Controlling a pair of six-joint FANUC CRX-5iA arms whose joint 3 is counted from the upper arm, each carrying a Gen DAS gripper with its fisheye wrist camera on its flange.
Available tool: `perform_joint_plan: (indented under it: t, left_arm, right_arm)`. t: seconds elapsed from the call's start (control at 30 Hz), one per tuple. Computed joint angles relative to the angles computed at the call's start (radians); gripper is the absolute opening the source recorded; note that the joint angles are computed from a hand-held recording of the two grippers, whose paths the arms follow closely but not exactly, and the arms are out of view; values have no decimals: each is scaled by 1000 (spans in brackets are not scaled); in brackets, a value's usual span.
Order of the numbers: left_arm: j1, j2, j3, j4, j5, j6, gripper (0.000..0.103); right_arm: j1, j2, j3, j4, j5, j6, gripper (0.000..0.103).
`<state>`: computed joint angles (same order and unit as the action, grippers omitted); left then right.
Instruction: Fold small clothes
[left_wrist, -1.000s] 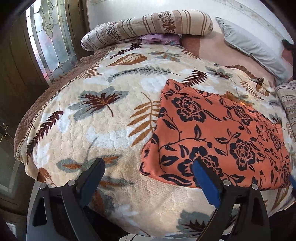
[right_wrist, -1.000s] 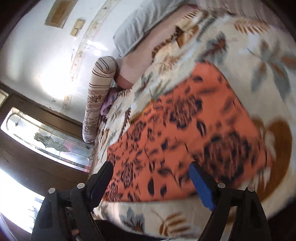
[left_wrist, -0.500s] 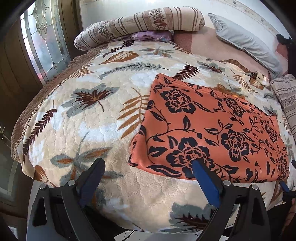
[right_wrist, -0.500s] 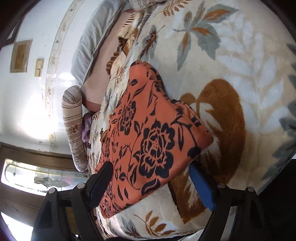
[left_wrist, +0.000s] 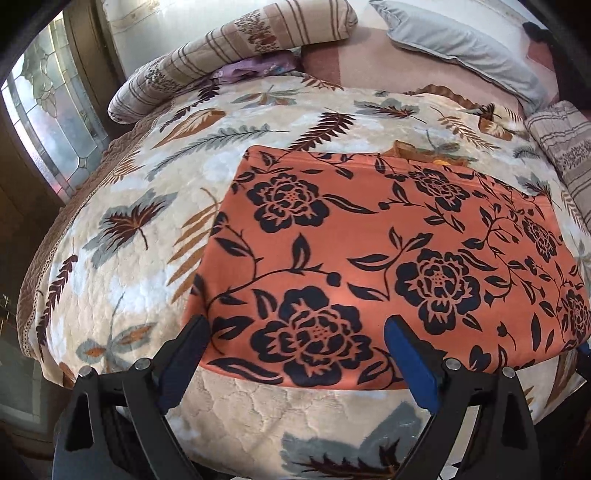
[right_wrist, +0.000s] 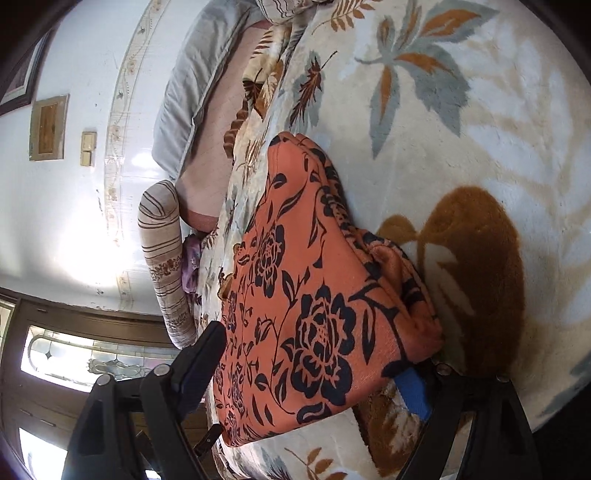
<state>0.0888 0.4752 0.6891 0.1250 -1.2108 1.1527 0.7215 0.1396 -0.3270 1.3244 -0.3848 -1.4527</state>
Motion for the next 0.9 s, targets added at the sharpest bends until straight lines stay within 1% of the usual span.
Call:
perform_joint_plan:
  t: [0.13, 0.2, 0.27, 0.33, 0.37, 0.4, 0.43, 0.47, 0.5, 0.53, 0.63, 0.73, 0.83, 0.87, 0.9]
  left_arm:
    - [-10, 11, 14, -5, -5, 1, 96]
    - [-13, 16, 21, -6, -8, 5, 96]
    - [-15, 22, 26, -5, -9, 7, 96]
    - [-17, 28, 31, -2, -10, 10, 96]
    - [-18, 31, 34, 1, -10, 12, 96]
    - [-20, 37, 39, 1, -13, 12, 96]
    - [-22, 42, 44, 2, -15, 13, 96]
    - [-25, 47, 47, 2, -14, 12, 96]
    - [-27, 52, 53, -1, -15, 13, 96]
    - [-29, 58, 60, 1, -15, 12, 96]
    - [-30, 59, 52, 26, 6, 7, 96]
    - [-42, 74, 58, 29, 10, -6, 96]
    - [-61, 109, 89, -13, -14, -1, 96]
    - [-58, 102, 68, -4, 9, 3, 97]
    - [-55, 100, 67, 2, 9, 4, 97]
  right_arm:
    - [4, 4, 8, -20, -7, 33, 87]
    - [17, 11, 27, -69, -27, 93, 87]
    - [51, 22, 76, -178, -96, 242, 87]
    - [71, 37, 124, -226, -154, 354, 87]
    - [78, 46, 148, -259, -174, 411, 87]
    - [88, 59, 181, -326, -197, 489, 87]
    - [92, 68, 200, -375, -206, 528, 87]
    - [91, 74, 204, -406, -199, 529, 87]
    - [84, 68, 181, -388, -171, 478, 87]
    - [81, 62, 166, -358, -164, 436, 87]
    - [78, 52, 157, -329, -167, 402, 87]
    - [77, 59, 163, -354, -161, 410, 87]
    - [73, 64, 168, -360, -161, 398, 87]
    - [72, 65, 173, -369, -164, 409, 87]
    - [73, 68, 185, -384, -172, 427, 86]
